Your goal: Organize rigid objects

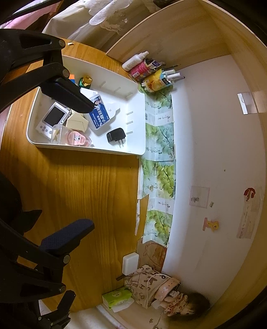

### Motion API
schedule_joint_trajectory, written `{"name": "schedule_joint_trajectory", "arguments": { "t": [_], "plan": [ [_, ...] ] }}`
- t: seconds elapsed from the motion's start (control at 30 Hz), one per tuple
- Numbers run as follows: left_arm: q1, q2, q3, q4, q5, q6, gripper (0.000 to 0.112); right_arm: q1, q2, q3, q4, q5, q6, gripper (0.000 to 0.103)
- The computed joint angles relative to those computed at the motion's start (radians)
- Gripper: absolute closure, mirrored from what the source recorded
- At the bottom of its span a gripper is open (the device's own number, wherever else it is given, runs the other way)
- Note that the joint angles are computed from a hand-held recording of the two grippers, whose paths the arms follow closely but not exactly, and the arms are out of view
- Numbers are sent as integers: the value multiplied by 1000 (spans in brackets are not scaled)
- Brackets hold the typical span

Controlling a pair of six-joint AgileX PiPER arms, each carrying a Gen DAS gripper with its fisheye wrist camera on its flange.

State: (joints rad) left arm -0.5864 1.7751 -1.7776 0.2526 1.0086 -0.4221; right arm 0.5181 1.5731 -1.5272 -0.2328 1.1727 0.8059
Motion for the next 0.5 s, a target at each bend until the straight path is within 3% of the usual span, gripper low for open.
{"name": "schedule_joint_trajectory", "arguments": {
  "t": [0.5],
  "plan": [
    [11,-8,10,1,-3,7,10,13,29,-30,1,26,-4,0]
  ]
}}
